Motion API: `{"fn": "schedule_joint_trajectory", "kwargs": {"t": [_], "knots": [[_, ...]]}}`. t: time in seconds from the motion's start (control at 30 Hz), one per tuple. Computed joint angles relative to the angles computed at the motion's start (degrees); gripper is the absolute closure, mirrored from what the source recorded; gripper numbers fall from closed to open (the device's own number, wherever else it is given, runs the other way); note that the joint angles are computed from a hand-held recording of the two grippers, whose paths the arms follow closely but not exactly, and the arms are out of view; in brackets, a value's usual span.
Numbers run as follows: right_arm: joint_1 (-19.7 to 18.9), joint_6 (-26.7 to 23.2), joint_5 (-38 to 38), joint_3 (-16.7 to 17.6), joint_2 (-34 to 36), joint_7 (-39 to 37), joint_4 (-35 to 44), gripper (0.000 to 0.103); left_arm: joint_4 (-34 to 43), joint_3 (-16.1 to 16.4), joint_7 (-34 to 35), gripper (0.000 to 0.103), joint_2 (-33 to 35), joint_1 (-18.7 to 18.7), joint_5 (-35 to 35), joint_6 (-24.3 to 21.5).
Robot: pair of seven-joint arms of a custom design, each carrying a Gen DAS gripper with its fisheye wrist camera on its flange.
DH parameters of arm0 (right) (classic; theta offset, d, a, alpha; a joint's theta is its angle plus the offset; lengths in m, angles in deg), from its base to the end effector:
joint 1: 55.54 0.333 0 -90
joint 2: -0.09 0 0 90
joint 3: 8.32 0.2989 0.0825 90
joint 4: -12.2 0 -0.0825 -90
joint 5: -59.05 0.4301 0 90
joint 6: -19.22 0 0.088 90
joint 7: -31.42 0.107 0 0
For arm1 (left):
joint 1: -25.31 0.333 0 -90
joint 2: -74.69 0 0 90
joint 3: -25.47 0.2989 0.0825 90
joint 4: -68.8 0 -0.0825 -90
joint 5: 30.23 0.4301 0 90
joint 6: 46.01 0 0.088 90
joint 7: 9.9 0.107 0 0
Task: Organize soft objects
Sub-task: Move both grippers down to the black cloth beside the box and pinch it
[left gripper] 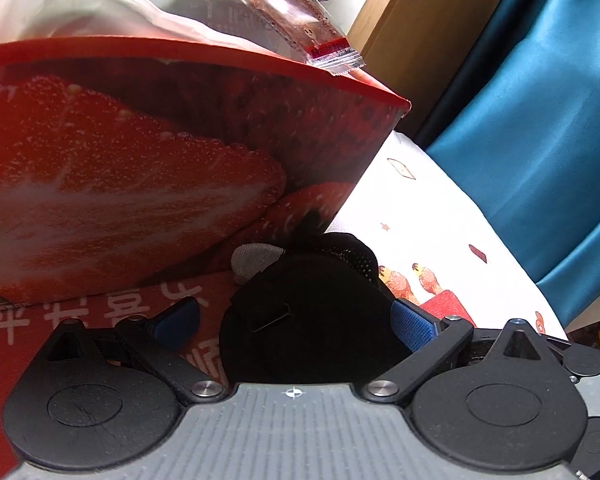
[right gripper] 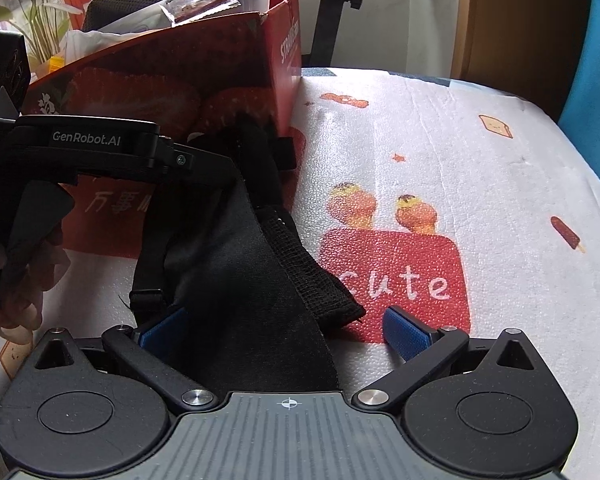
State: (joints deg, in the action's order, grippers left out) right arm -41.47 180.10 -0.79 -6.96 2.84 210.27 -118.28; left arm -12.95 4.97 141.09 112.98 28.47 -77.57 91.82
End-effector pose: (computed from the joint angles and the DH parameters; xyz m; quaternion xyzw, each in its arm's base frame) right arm 0.5460 0.1938 0.3218 -0.5354 0.7726 -0.2429 0.2394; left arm 0.7596 -0.1850 0.3254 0.3791 -0.8182 0.4312 0.0293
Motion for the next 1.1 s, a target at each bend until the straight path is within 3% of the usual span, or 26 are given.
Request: {"fn": "schedule_joint_trajectory", "kwargs": {"t": [0.13,0.2,0.23,0.27,0.4,0.67,0.93,1.1], "knots": [[0.2,-1.0,0.8,0.1,0.5,-1.5,0.7,0.0,0.0,-0.1,0.7,0.027,-0.3,0.9,0.0,-2.5],[0.4,-1.4,1.2,0.1,0.6,-2.1,0.8,0.0,-0.8,-0.2,2.3,0.054,-1.1,1.6,-0.7,-3.1],[0.5,-1.7,1.6,0.1,0.7,-2.5,0.9,0.0,-1.5,0.4,2.4,0.084,-1.8,1.2,-0.2,-2.2],[0.6,-2.0,2.0,0.2,0.7,-2.9,1.0,0.0,-2.1,1.1,1.9,0.088,-2.4,0.6,0.8,-1.3],[1.0,-2.8,3.1,0.3,0.9,-4.4,1.5,0.0,-6.3,1.4,4.5,0.091,-5.5,2.1,-0.9,0.9],[2.5,-6.1,3.0,1.2,0.4,-5.0,2.4,0.0,-17.2,3.9,6.6,0.091,-13.5,2.6,-3.9,13.2],[3.3,-7.3,-3.5,1.2,1.7,-1.4,6.2,0.001,-22.8,7.7,-1.8,0.09,-17.4,4.0,-3.6,20.3],[4.1,-5.1,-5.6,0.8,4.5,-2.5,10.5,0.009,-25.8,7.5,-1.7,0.09,-19.3,6.5,-6.2,22.3]]}}
